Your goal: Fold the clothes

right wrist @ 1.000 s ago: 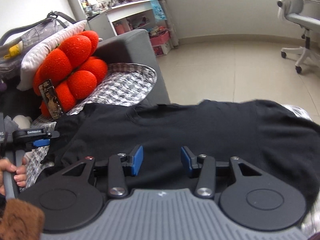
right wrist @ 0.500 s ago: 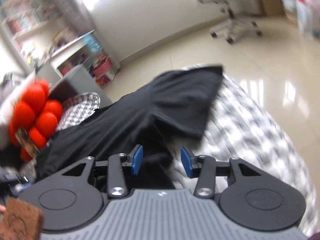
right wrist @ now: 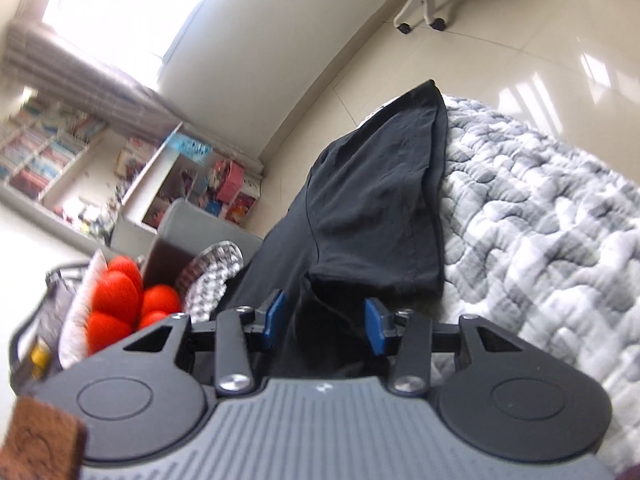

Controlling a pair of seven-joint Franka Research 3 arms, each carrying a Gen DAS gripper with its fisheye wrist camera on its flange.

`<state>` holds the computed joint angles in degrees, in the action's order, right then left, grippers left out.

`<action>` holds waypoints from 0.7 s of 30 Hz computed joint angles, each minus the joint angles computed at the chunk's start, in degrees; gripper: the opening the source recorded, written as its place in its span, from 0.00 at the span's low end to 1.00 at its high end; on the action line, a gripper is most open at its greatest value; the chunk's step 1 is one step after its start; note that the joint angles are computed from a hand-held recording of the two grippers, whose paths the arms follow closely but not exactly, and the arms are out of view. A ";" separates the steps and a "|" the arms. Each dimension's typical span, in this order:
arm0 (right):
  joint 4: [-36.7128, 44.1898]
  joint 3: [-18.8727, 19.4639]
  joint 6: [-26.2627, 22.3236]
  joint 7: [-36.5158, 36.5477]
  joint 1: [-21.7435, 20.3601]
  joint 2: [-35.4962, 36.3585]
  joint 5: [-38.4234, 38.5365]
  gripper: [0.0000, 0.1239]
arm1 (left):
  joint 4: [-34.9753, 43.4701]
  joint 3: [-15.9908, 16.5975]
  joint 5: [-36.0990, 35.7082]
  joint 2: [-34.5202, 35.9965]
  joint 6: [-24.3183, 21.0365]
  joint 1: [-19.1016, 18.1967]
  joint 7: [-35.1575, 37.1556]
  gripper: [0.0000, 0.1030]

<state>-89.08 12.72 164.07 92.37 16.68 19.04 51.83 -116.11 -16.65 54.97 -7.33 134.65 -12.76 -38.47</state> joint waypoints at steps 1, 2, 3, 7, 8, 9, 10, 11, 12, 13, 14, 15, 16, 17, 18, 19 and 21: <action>0.34 -0.06 0.05 0.59 0.17 0.35 -0.04 0.32 | 0.29 -0.08 0.33 0.30 -0.03 -0.02 0.06 0.08; 0.62 -0.39 -0.10 1.32 0.55 0.60 -0.96 0.25 | 0.56 -0.03 0.24 0.52 0.22 -0.12 0.84 0.03; 0.84 -0.74 -0.23 2.16 0.94 0.80 -2.03 0.09 | 1.10 -0.32 0.44 0.71 -0.99 -0.31 0.87 0.03; -1.27 -3.57 2.58 7.60 3.46 -0.95 -9.49 0.04 | 2.74 -0.99 -1.41 -0.10 -7.59 -1.55 2.03 0.02; -2.14 -3.86 3.49 8.50 3.65 -1.74 -10.73 0.04 | 2.70 -0.86 -2.65 -0.57 -7.98 -1.71 2.72 0.02; -3.02 -4.31 3.94 9.73 3.87 -2.64 -12.14 0.04 | 2.67 -0.79 -3.88 -1.03 -8.40 -1.82 3.41 0.02; -3.81 -5.13 4.17 11.57 4.41 -3.35 -14.27 0.03 | 2.84 -0.83 -4.99 -1.18 -9.16 -1.93 4.58 0.02; -4.57 -6.07 4.37 13.64 5.06 -3.96 -16.75 0.03 | 3.05 -0.84 -6.13 -1.13 -9.98 -2.02 5.88 0.02; -5.19 -7.49 4.44 16.43 6.18 -4.24 -20.42 0.03 | 3.28 -0.85 -7.24 -1.06 -10.83 -2.11 7.15 0.02; -5.90 -8.62 4.18 18.65 6.93 -4.68 -23.78 0.03 | 3.51 -0.85 -8.31 -0.99 -11.67 -2.21 8.38 0.02; -6.25 -9.38 3.66 20.48 7.36 -4.73 -26.60 0.03 | 3.15 -0.68 -9.28 -1.14 -11.53 -2.22 8.98 0.02; -6.35 -9.70 2.99 21.84 7.38 -4.54 -28.52 0.03 | 2.91 -0.44 -10.39 -1.13 -11.20 -2.19 9.97 0.02; -6.59 -9.85 2.35 22.95 7.31 -4.41 -30.06 0.03 | 2.66 -0.24 -11.38 -1.10 -10.74 -2.15 10.95 0.03; -6.84 -9.79 1.93 23.61 7.09 -4.30 -31.17 0.03 | 2.62 -0.24 -11.58 -0.97 -10.64 -2.11 11.94 0.03; -7.26 -8.80 2.44 22.57 6.27 -4.27 -30.75 0.03 | 2.59 -0.24 -11.77 -0.85 -10.57 -2.08 12.94 0.03; -7.66 -7.93 2.93 21.44 5.56 -4.24 -30.20 0.03 | 2.93 -0.38 -11.65 -0.68 -11.00 -2.10 13.89 0.04; -7.96 -6.61 3.26 19.08 4.42 -4.32 -29.10 0.04 | 3.67 -0.64 -11.28 -0.35 -12.02 -2.23 15.46 0.05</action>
